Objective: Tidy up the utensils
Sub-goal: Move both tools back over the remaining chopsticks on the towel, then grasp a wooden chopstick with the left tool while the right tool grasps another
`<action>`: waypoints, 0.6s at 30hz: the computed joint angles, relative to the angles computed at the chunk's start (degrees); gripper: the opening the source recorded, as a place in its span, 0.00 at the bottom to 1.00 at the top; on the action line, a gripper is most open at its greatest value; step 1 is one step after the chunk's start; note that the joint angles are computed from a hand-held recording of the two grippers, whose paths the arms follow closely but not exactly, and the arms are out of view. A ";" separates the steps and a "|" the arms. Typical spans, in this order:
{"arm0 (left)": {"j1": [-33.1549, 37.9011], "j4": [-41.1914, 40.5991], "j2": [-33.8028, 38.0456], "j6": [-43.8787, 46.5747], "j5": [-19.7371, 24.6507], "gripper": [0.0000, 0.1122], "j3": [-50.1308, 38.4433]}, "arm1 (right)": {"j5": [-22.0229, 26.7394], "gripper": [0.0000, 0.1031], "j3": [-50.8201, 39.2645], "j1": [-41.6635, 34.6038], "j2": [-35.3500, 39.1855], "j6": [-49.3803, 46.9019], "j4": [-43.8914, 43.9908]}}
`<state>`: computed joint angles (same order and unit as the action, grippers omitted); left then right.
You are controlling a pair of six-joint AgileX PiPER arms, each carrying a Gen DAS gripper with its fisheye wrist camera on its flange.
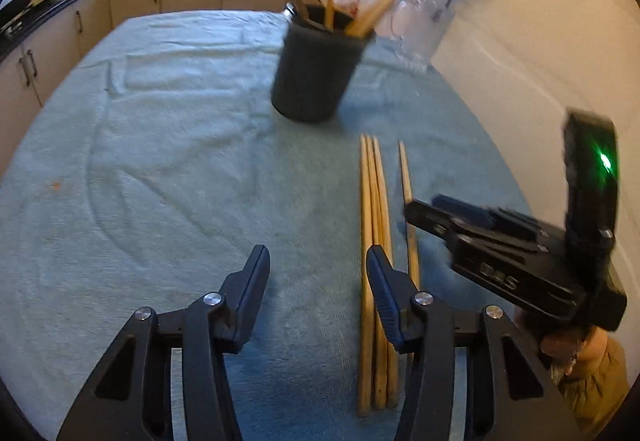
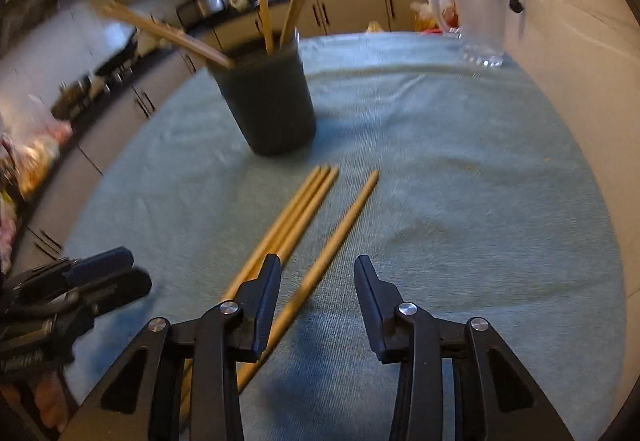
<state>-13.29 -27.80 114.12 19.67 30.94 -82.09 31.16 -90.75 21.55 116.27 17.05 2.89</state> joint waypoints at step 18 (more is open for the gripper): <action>-5.77 13.10 10.05 -10.94 6.71 0.18 -14.94 | 1.45 0.24 1.41 0.99 0.51 12.08 -16.37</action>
<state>-19.06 -14.70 124.17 8.73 37.65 -97.03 32.61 -89.33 22.54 116.78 29.12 -13.47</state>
